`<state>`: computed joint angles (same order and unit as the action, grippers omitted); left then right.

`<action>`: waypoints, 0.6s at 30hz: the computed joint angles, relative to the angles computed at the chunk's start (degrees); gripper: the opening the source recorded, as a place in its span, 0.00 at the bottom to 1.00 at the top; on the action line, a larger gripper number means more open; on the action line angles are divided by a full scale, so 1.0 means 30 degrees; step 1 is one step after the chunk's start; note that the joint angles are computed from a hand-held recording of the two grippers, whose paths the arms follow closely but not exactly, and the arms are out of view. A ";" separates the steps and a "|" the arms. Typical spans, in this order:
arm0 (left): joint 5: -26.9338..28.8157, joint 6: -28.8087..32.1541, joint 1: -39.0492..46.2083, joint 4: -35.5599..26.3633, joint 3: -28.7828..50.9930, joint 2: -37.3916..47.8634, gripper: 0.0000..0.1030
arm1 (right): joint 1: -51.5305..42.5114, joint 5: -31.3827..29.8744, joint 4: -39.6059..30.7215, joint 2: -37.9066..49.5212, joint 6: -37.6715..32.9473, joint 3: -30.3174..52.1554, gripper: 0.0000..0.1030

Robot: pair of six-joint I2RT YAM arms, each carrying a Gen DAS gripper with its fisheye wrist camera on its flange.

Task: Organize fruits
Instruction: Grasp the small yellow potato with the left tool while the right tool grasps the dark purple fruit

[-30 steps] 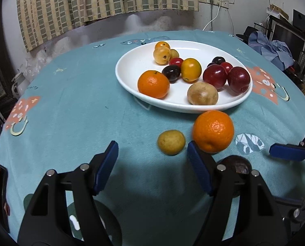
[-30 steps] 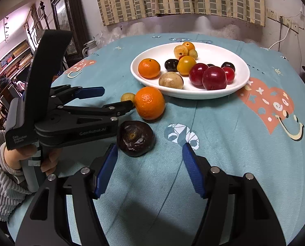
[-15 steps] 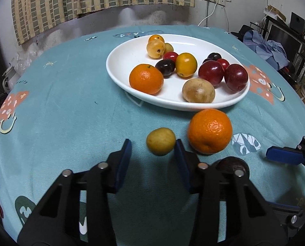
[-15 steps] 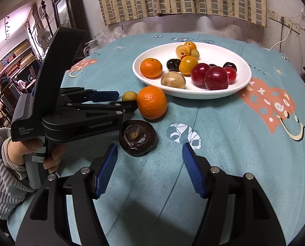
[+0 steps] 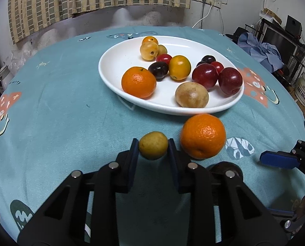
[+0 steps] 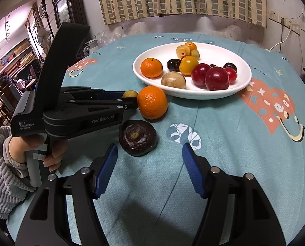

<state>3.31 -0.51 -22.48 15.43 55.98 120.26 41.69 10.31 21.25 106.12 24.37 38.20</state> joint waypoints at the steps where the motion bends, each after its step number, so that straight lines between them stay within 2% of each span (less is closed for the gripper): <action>1: -0.0091 -0.0156 0.0057 0.0254 -0.0192 -0.0125 0.28 | 0.0013 0.0009 0.0029 0.0021 0.0008 0.0003 0.64; 4: -0.0638 -0.0435 0.0418 0.0630 -0.1059 -0.1049 0.28 | 0.0051 0.0067 0.0142 -0.0024 -0.0049 -0.0036 0.64; 11: -0.0250 -0.1460 0.2281 0.1942 -0.5343 -0.5239 0.28 | 0.0672 0.0633 -0.0095 0.0023 -0.0228 0.0221 0.64; 14: -0.0391 -0.1388 0.2380 0.2356 -0.6340 -0.5707 0.28 | 0.0941 0.1078 -0.0857 0.0418 -0.0373 0.0953 0.64; 18: -0.0193 -0.1149 0.2191 0.2277 -0.6190 -0.5255 0.28 | 0.0973 0.1450 -0.2854 0.1623 -0.0699 0.2990 0.64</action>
<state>2.73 -3.95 -15.90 22.26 37.41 104.50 44.61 14.66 12.68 110.99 22.27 47.17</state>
